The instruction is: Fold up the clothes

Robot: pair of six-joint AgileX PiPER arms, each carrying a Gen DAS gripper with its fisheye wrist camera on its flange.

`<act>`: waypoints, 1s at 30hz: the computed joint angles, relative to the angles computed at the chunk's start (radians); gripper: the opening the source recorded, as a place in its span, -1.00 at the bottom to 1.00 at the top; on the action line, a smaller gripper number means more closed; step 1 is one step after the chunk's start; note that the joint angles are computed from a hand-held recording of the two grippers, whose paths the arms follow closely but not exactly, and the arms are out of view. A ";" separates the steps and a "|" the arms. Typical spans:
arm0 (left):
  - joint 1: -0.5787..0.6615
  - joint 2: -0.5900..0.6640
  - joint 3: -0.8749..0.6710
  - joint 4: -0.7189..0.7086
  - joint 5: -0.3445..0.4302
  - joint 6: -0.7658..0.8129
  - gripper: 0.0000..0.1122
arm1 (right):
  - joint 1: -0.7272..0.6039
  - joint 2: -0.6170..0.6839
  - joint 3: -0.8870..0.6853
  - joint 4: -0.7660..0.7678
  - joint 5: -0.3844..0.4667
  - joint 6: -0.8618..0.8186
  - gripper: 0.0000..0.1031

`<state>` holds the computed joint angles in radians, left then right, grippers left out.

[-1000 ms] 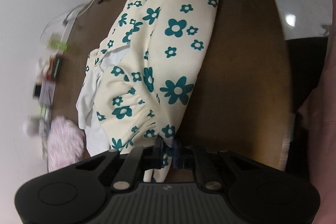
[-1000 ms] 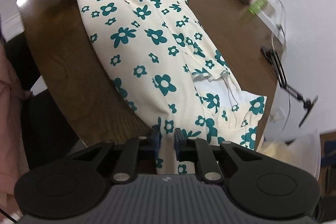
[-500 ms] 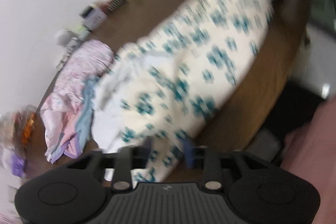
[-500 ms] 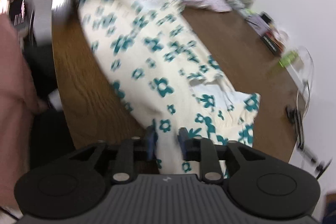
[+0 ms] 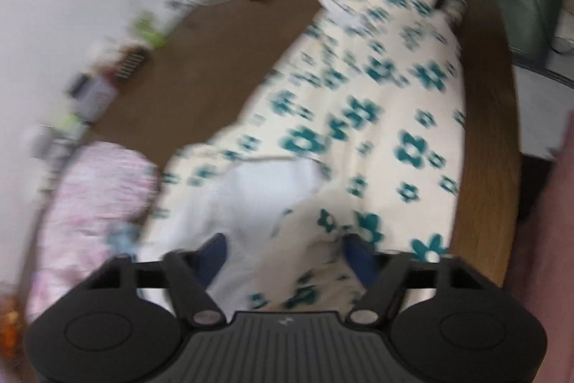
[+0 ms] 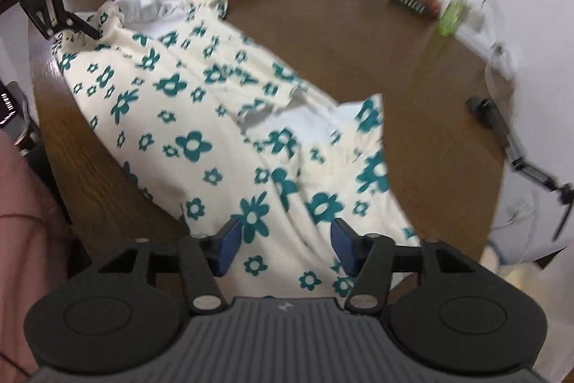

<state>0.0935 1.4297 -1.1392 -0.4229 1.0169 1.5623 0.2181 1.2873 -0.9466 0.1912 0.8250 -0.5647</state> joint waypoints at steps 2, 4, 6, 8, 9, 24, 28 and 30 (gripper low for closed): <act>-0.012 0.024 -0.025 0.027 0.038 -0.062 -0.88 | -0.005 0.025 -0.031 0.006 0.054 -0.038 -0.78; 0.002 0.001 -0.025 0.022 0.057 -0.075 -0.89 | -0.037 0.031 -0.062 0.042 0.107 -0.096 -0.92; 0.038 -0.013 -0.049 0.005 0.106 -0.127 -0.89 | -0.086 0.039 -0.105 0.086 0.152 -0.153 -0.92; 0.060 -0.020 -0.063 0.009 0.108 -0.204 -0.89 | -0.125 0.059 -0.144 0.114 0.169 -0.193 -0.92; 0.054 -0.012 -0.068 0.019 0.096 -0.248 -0.89 | -0.140 0.074 -0.161 0.127 0.167 -0.209 -0.92; 0.135 -0.118 0.006 -0.131 -0.030 -0.282 -0.46 | -0.084 -0.062 0.037 0.219 -0.181 -0.101 -0.42; 0.044 -0.179 0.080 -0.139 -0.056 -0.279 -0.74 | 0.244 -0.015 0.048 0.000 -0.342 0.192 -0.57; -0.008 -0.179 0.131 -0.127 -0.111 -0.284 -0.69 | 0.361 0.079 0.008 -0.083 -0.398 0.290 -0.57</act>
<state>0.0858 1.2503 -1.0078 -0.5498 0.9063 1.2781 0.5788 1.3663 -0.9382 0.1079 0.4272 -0.2747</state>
